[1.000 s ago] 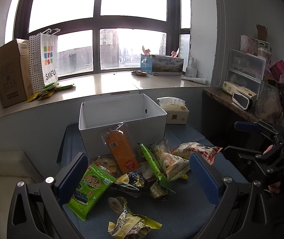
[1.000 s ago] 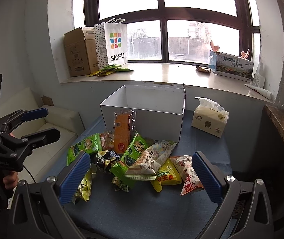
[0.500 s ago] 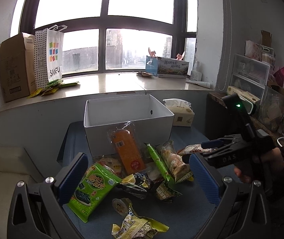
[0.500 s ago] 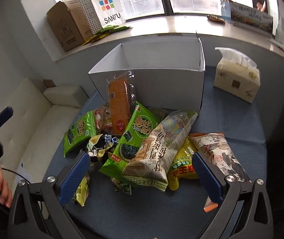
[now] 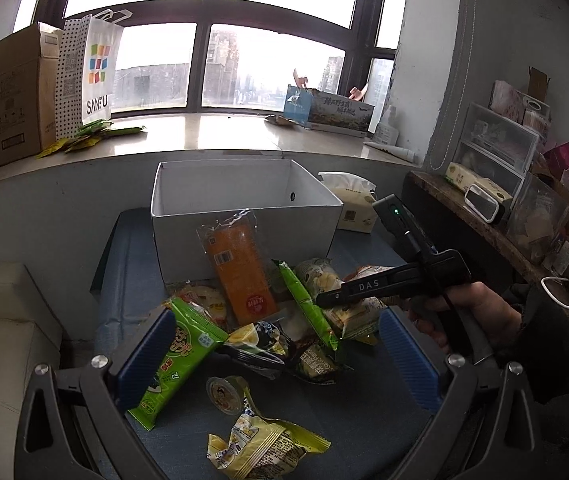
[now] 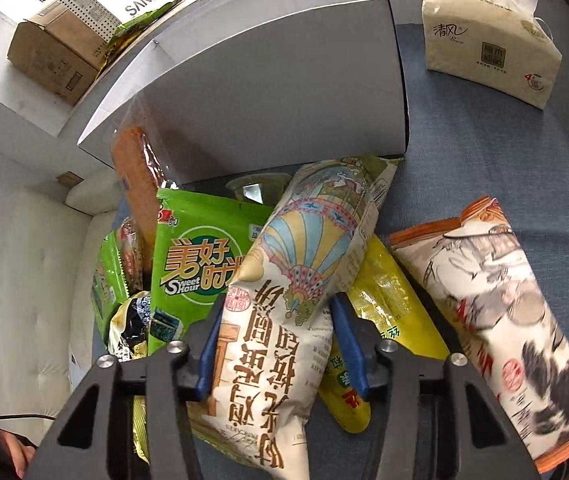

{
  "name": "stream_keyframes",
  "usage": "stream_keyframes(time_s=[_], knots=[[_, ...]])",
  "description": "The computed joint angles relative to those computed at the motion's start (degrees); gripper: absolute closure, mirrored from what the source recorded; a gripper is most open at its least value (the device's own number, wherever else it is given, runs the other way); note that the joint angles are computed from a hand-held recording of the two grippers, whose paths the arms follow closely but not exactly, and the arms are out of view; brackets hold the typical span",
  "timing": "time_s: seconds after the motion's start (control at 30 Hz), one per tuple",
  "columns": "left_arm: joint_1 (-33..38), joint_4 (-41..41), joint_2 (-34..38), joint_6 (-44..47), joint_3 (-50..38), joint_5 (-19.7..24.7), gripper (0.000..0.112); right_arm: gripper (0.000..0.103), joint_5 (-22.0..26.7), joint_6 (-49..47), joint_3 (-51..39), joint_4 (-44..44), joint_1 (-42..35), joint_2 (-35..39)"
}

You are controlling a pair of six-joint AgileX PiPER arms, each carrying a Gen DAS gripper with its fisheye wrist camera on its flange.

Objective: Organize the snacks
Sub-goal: 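Grasp the large printed rice-cracker bag with the right gripper while the left gripper grasps a green stick snack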

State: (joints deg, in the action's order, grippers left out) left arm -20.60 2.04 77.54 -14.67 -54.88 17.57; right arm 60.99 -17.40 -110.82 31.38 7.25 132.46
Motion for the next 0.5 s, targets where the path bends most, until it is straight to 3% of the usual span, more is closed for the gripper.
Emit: stream_keyframes(time_s=[0.1, 0.2, 0.33, 0.43, 0.5], knots=[[0.3, -4.1, 0.6, 3.7, -0.6, 0.0, 0.010, 0.068, -3.2, -4.7, 6.0, 4.3, -1.5, -3.6], [1.2, -13.8, 2.6, 13.0, -2.2, 0.9, 0.010, 0.069, -7.8, -12.3, 16.4, 9.5, -3.0, -11.0], [0.0, -15.8, 7.7, 14.6, -6.3, 2.0, 0.010, 0.069, -18.1, -25.3, 33.8, 15.6, -4.0, -25.9], [0.0, -22.1, 13.2, 19.8, -10.8, 4.3, 0.010, 0.069, -28.5, -29.7, 44.1, 12.9, -2.4, -37.3], [0.2, -26.2, 17.6, 22.6, -14.6, 6.7, 0.010, 0.069, -31.8, -31.1, 48.7, 12.7, -2.6, -42.9]])
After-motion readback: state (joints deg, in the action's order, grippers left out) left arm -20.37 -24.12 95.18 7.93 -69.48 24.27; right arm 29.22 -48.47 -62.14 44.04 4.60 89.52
